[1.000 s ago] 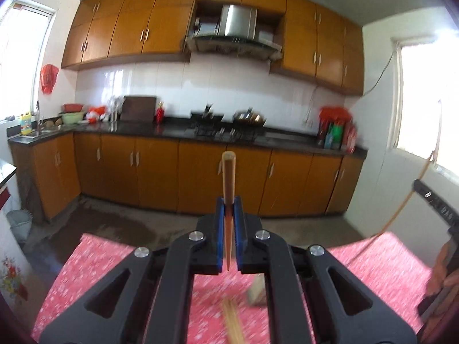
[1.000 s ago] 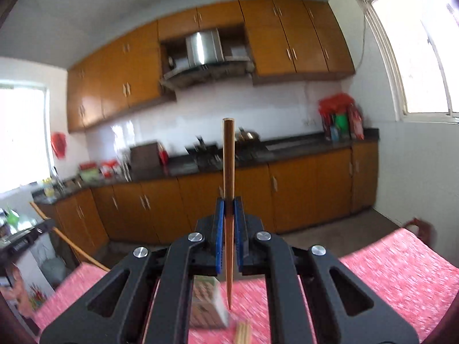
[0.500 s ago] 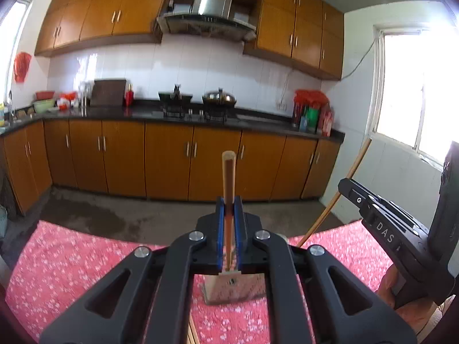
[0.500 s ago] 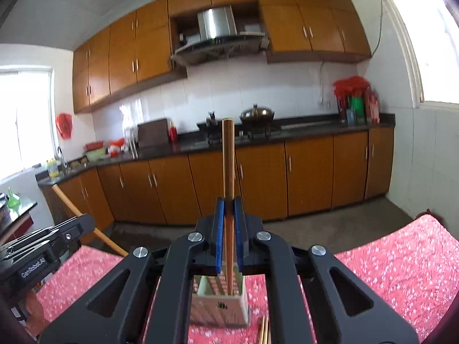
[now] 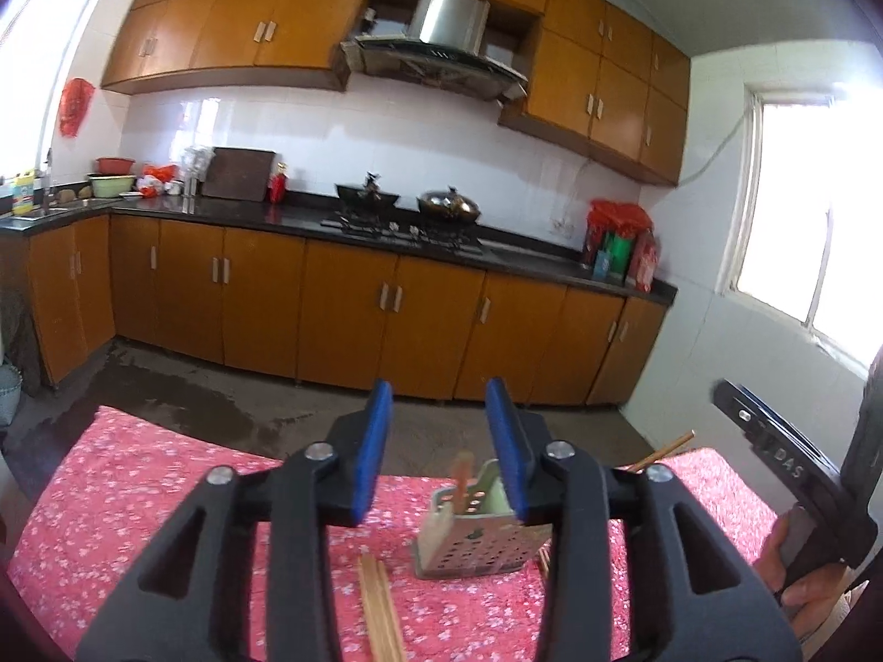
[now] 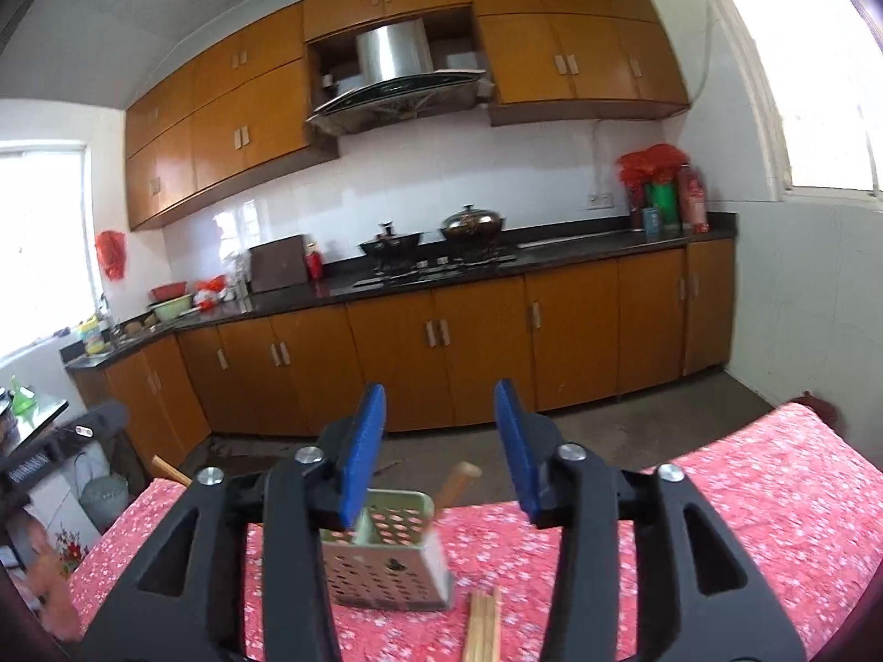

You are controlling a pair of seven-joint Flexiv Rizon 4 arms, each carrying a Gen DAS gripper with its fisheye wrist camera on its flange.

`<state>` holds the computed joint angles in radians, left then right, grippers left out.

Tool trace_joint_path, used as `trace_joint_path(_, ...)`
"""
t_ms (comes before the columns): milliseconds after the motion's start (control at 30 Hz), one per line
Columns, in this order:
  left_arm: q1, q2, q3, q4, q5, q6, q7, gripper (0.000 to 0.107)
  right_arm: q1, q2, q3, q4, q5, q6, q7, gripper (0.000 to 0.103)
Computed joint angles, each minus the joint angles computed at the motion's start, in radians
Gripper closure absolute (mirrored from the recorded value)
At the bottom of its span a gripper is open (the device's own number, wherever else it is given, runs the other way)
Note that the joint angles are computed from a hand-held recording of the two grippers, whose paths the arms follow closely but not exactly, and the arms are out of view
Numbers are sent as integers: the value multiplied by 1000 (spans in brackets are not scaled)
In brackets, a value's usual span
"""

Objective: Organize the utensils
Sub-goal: 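Open the left gripper to drop its chopstick into the holder while the right gripper releases its own, then lower the left gripper to the bundle and grasp a chopstick while the right gripper grasps another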

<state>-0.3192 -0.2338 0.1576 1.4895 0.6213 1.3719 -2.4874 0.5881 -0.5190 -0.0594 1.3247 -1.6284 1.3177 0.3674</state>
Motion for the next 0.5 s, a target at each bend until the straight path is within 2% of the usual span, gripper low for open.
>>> trace_joint_path(100,-35,62,38,44,106,-78,-89,64,-16,56,23,114,44,-54,-10,58)
trace_joint_path(133,-31,79,33,65,122,-109,-93,64,-25,64,42,155,110,-71,-58,58)
trace_joint_path(200,-13,103,19,116,131,-163,-83,64,-41,49,94,206,316,-90,-238,58)
trace_joint_path(267,18,109,-5,164,95,-197,-45,64,-65,12,175,227,541,-108,-455,69)
trace_joint_path(333,60,104,-38,229,12,-200,19,65,-91,-24,258,233,709,-127,-624,78)
trace_joint_path(400,91,98,-71,284,-48,-192,57,65,-111,-58,327,243,832,-133,-741,83)
trace_joint_path(500,117,87,-105,364,-139,-151,122,67,-95,-80,346,258,918,-139,-807,85)
